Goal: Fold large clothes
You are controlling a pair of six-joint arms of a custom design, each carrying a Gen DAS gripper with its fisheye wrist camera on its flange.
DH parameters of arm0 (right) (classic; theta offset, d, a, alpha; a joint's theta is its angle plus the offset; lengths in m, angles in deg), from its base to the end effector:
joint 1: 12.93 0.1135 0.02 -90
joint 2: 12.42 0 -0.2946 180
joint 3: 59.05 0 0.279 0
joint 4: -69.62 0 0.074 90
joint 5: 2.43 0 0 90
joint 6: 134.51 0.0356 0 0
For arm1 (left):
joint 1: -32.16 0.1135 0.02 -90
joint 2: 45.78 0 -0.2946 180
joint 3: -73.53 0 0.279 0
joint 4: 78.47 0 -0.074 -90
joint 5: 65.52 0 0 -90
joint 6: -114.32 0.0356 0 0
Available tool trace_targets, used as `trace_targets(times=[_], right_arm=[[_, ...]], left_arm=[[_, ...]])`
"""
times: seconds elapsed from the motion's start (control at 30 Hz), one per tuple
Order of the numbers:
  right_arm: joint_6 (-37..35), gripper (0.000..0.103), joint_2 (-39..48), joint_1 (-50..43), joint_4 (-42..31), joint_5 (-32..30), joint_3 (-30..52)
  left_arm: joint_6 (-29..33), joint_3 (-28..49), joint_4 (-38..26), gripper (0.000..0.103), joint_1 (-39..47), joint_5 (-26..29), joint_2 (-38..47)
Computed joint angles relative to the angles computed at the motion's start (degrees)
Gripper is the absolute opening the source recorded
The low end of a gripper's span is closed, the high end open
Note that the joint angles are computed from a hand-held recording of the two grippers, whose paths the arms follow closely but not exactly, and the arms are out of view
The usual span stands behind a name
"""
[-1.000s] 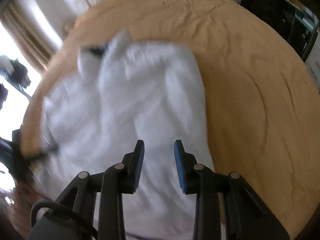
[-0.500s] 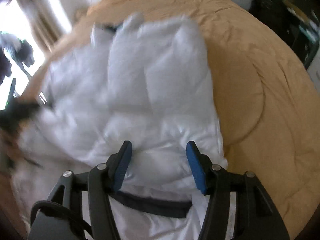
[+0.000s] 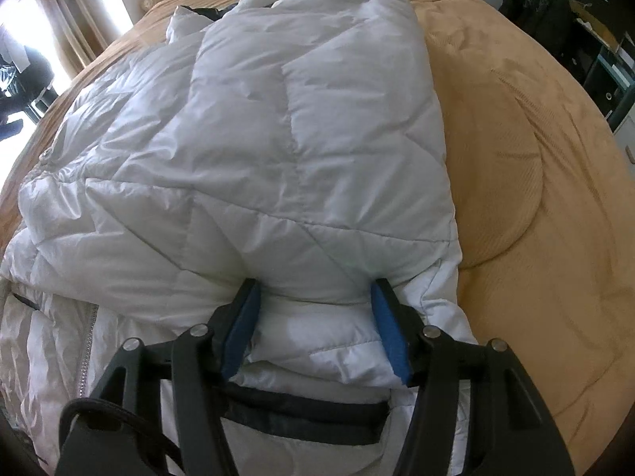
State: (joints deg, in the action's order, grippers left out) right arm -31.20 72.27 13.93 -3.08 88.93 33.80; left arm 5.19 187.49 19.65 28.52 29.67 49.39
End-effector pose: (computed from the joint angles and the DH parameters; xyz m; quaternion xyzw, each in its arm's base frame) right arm 0.2823 0.1420 0.3475 -0.1125 0.9688 0.0648 0.2109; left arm 0.3593 -0.0261 0.3992 -0.1205 0.9641 -0.0891 0.2192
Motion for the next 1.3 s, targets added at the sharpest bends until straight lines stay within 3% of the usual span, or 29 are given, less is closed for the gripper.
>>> trace_targets(times=[0.1,0.17,0.23,0.3,0.33,0.43,0.5,0.67,0.8,0.9,1.03,1.13,1.2,1.3], right_arm=[[-0.2,0.060,-0.8,0.1,0.5,0.0,-1.3],[-0.6,0.060,-0.9,0.0,0.8,-0.5,-1.7],[-1.7,0.060,-1.2,-0.2,0.7,-0.5,-1.9],[-2.1,0.060,-1.4,-0.1,0.4,0.1,-1.7],[-1.3,0.060,-1.8,-0.3,0.0,0.0,-1.4],[0.8,0.061,-6.5,-2.4,-1.5,-3.1,-1.5],[2.8,0.062,-8.2,-2.2,-2.1,-4.3,-0.6],[4.4,0.067,-11.9,1.4,-6.7,-0.1,-1.5],[4.4,0.072,-11.9,5.4,-7.4,7.1,-9.3],[3.9,0.073,-13.5,5.9,-4.5,8.4,-13.6],[5.4,0.072,-14.2,4.0,-9.2,6.4,-9.3],[7.8,0.075,-19.7,5.4,-13.3,7.7,-8.9],[9.9,0.079,-22.6,7.2,-17.7,10.4,-10.5],[10.1,0.079,-25.4,5.7,-18.4,5.9,-14.9]], left_arm=[[3.2,-9.2,5.4,0.048,-0.4,-3.7,1.0],[5.8,-11.2,7.3,0.045,0.2,-5.6,0.0],[5.1,-9.4,5.1,0.027,2.0,-6.0,-0.3],[3.4,-7.7,2.8,0.023,4.6,-4.4,-1.8],[2.7,-7.7,2.4,0.024,5.0,-4.3,-2.8],[2.7,-9.1,1.6,0.042,5.2,-4.4,-8.7],[3.0,-12.7,2.3,0.051,2.8,-7.3,-13.2],[1.7,-25.8,2.0,0.051,-3.0,-14.7,-23.9],[1.9,-35.6,2.7,0.051,-2.2,-13.6,-31.4],[1.7,-37.5,2.0,0.051,0.0,-11.7,-32.7],[0.1,-35.3,-3.6,0.051,1.9,-9.9,-38.0],[-1.8,-36.6,-9.8,0.059,-0.3,-14.4,-42.9],[-2.3,-39.9,-11.8,0.061,-0.2,-14.8,-45.1],[-1.0,-39.9,-12.8,0.059,2.1,-12.4,-46.9]])
